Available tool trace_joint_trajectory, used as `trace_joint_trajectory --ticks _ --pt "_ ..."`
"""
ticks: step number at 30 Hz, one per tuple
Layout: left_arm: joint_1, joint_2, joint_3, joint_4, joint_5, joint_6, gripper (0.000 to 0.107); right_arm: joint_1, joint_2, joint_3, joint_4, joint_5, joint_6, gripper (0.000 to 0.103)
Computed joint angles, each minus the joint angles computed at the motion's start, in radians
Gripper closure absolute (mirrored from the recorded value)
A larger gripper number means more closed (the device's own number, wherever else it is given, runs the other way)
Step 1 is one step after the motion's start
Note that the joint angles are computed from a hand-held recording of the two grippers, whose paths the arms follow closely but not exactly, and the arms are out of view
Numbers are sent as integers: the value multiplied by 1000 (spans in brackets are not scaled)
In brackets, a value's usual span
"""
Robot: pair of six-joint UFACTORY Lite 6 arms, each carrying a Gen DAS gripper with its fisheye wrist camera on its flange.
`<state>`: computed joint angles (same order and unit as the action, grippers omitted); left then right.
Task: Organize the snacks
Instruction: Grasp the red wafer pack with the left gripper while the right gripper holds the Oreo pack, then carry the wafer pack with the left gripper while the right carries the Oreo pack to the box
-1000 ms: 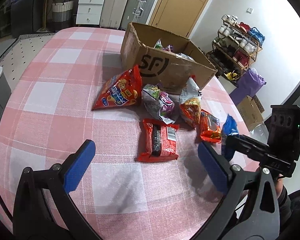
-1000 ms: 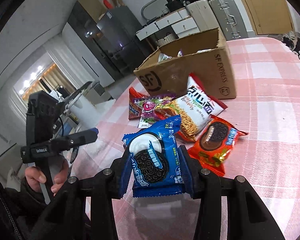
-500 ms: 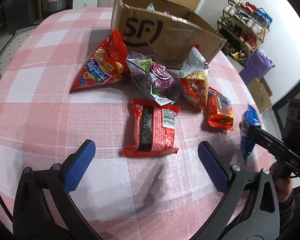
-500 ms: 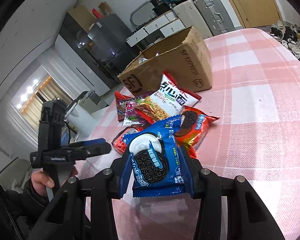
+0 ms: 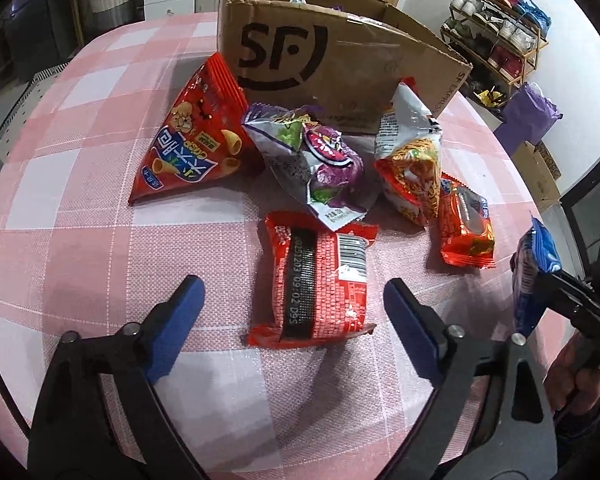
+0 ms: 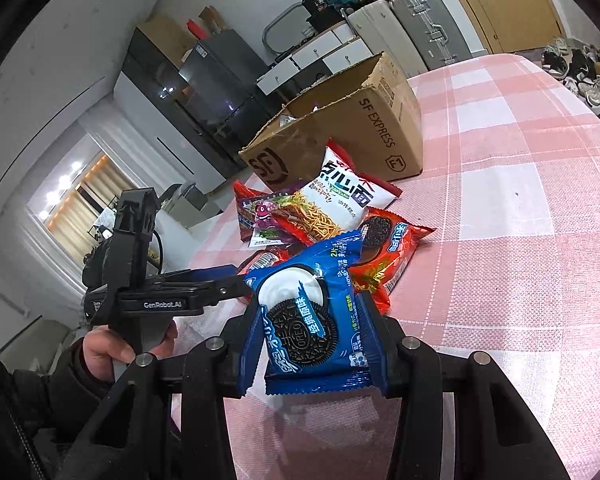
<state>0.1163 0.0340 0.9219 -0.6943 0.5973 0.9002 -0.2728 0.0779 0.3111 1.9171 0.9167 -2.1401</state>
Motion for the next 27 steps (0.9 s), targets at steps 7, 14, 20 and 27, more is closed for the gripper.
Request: trace_joint_trajectory --ticks 7,14,20,27 --pt "49 -11 -30 -97 51 159 62 27 16 7 18 -14 -4 58" --pt "132 -37 -58 -159 105 231 66 65 -39 -12 32 -45 21 58" --pt "223 -97 -64 -171 168 266 66 88 -87 -27 37 -68 44 58" --pt "315 -191 -68 -165 266 295 66 145 -197 -64 58 -116 87 58"
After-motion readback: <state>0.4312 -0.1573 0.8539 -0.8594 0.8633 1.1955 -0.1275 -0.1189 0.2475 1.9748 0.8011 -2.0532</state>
